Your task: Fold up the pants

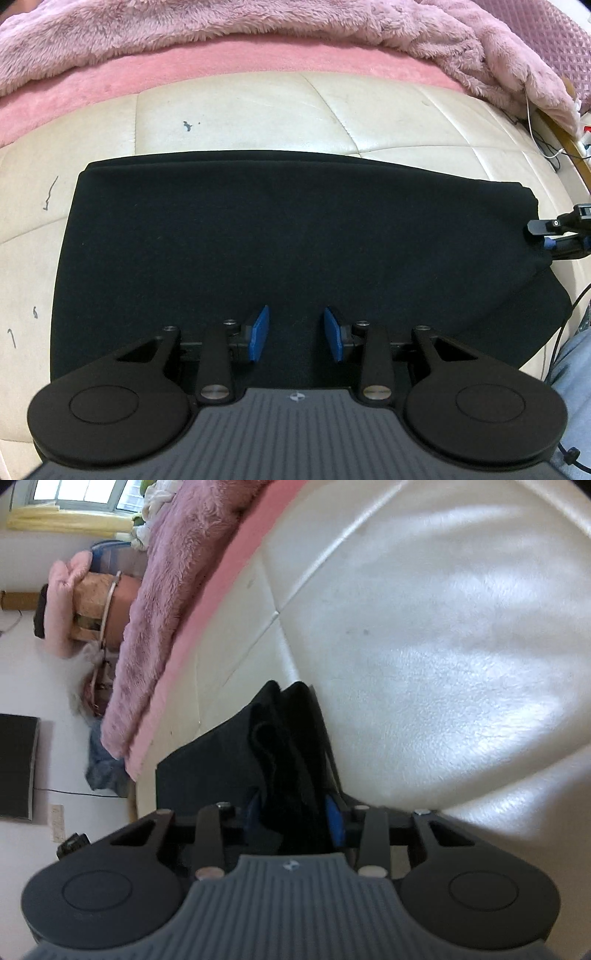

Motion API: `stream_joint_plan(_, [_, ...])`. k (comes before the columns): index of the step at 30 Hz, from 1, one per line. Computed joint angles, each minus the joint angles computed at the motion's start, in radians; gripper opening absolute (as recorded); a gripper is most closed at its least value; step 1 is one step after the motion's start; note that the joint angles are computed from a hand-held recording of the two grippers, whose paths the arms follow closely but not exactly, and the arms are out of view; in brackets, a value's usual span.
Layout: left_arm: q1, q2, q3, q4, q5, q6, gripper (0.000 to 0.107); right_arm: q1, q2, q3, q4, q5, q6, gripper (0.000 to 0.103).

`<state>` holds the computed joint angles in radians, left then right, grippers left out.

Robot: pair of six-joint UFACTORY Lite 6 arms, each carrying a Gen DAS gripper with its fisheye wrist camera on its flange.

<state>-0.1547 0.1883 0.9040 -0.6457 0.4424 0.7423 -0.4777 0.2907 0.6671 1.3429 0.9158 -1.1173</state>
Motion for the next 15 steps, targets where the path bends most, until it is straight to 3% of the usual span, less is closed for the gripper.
stream_joint_plan(6, [-0.013, 0.007, 0.009, 0.031, -0.008, -0.026, 0.04, -0.035, 0.053, 0.006, -0.002, 0.062, -0.04, 0.022])
stream_joint_plan(11, [-0.031, -0.002, 0.023, 0.091, -0.005, -0.05, 0.04, 0.025, -0.045, -0.054, 0.053, -0.017, -0.047, 0.012])
stream_joint_plan(15, [-0.043, 0.006, 0.061, 0.045, 0.007, 0.04, 0.04, 0.039, -0.18, -0.092, 0.045, -0.019, -0.013, 0.009])
